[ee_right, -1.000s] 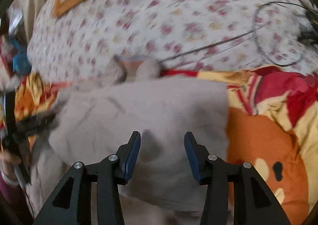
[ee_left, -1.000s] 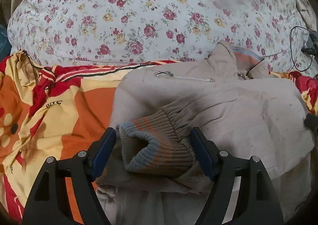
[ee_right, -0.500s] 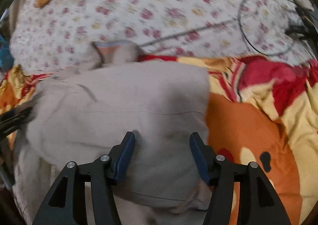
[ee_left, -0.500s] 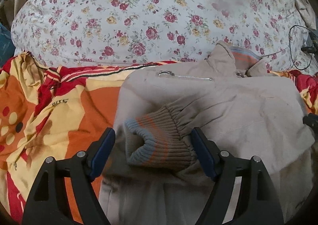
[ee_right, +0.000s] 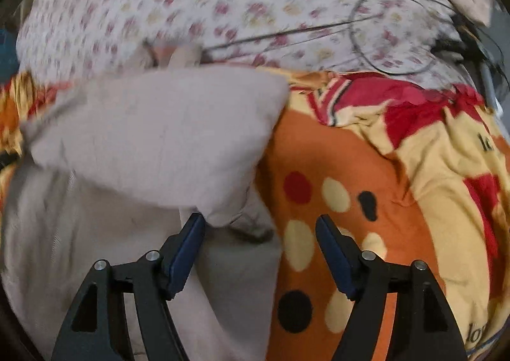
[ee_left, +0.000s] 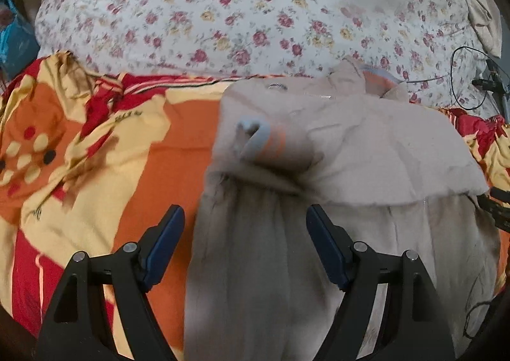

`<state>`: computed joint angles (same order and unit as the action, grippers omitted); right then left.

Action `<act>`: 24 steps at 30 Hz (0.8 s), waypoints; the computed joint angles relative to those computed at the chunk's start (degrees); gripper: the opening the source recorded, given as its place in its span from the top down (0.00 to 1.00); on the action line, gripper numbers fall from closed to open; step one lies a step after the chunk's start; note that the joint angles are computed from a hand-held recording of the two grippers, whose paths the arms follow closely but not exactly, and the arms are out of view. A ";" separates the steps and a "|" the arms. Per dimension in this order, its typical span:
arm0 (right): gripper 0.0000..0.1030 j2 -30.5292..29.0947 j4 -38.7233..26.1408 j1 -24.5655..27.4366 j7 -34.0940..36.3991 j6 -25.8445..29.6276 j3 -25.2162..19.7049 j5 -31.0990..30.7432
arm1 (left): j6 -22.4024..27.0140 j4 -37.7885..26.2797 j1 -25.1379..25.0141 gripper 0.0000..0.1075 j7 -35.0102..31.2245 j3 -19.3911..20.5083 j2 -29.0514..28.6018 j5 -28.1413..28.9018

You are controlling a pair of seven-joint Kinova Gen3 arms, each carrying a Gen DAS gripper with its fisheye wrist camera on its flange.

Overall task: Fold large clothes
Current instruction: 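Fold the held jacket side over the folded sleeves with the right tool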

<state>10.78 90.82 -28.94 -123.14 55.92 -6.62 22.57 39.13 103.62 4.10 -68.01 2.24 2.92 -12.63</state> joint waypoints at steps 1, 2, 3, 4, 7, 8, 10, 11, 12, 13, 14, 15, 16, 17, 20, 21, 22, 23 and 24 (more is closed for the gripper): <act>0.35 0.09 0.39 -0.39 -0.73 -0.60 -0.02 0.78 | -0.40 0.84 -0.81 0.27 0.08 0.34 -0.68 0.70; 0.48 0.18 0.87 -0.83 -2.33 -1.84 0.13 1.83 | -0.69 1.34 -0.71 0.27 -0.62 -0.38 -1.12 1.92; 0.68 0.13 1.21 -1.49 -4.44 -3.36 0.96 2.66 | -0.83 1.75 -1.09 0.27 -0.96 -0.52 -1.46 2.87; 0.73 0.00 1.77 -1.08 -5.62 -5.21 1.17 2.55 | -0.86 2.20 -1.57 0.27 -1.35 -0.73 -1.84 4.11; 0.86 -0.70 2.51 1.69 -10.28 -8.16 0.91 0.46 | -1.02 3.66 -2.48 0.27 -1.82 -0.92 -2.64 5.76; 0.86 -0.41 2.37 0.75 -11.97 -7.28 1.98 1.33 | -1.03 4.10 -2.66 0.27 -1.76 -0.89 -2.76 5.85; 0.84 0.42 2.11 -0.71 -14.42 -4.94 4.51 2.75 | -0.93 4.87 -2.96 0.27 -1.68 -0.84 -2.68 5.92; 0.84 0.57 2.35 0.12 -14.59 -5.17 4.21 2.06 | -0.46 5.02 -3.08 0.27 -1.38 -0.84 -2.33 5.80; 0.84 0.30 3.08 2.02 -13.99 -6.33 3.17 0.44 | 0.10 4.97 -3.30 0.27 -1.68 -0.94 -1.99 6.36; 0.84 -0.24 4.02 4.16 -12.44 -8.22 2.13 -1.74 | 0.17 5.16 -3.64 0.27 -2.60 -1.16 -2.12 7.55; 0.81 -1.22 4.96 5.25 -11.06 -9.64 1.37 -3.09 | -0.02 5.39 -3.91 0.27 -3.10 -1.31 -2.38 8.32; 0.75 -1.93 5.34 5.27 -10.00 -10.12 1.48 -3.95 | -0.54 5.83 -4.13 0.27 -3.22 -1.43 -2.88 8.75; 0.66 -2.63 5.36 5.41 -8.88 -9.81 1.22 -4.48 | -1.40 6.47 -4.27 0.27 -2.71 -1.46 -3.59 8.64; 0.48 -3.33 5.37 6.29 -8.27 -8.97 -0.10 -4.30 | -1.93 6.95 -4.36 0.27 -2.07 -1.39 -4.06 8.27; 0.41 -5.12 4.39 2.74 -11.45 -2.75 0.03 1.11 | -2.81 7.85 -4.93 0.27 -2.49 -1.61 -4.68 9.28; 0.41 -5.78 4.34 1.68 -12.90 -1.56 0.38 2.44 | -2.98 7.92 -5.21 0.27 -2.61 -1.82 -4.74 10.24; 0.41 -6.40 4.42 1.68 -13.74 -1.30 0.10 2.84 | -3.09 7.76 -6.01 0.27 -3.43 -1.65 -4.66 11.64; 0.41 -7.19 4.54 2.74 -14.09 -1.98 -0.76 2.50 | -3.46 7.50 -5.87 0.27 -4.88 -2.55 -4.80 13.97; 0.42 -8.39 5.11 3.40 -13.95 -3.58 -1.04 1.38 | -3.81 6.95 -5.65 0.27 -5.74 -3.06 -4.95 15.46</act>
<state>2.40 95.93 -25.54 -137.09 52.33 -7.66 23.96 35.32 110.57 -1.55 -73.75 -0.82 -2.03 2.83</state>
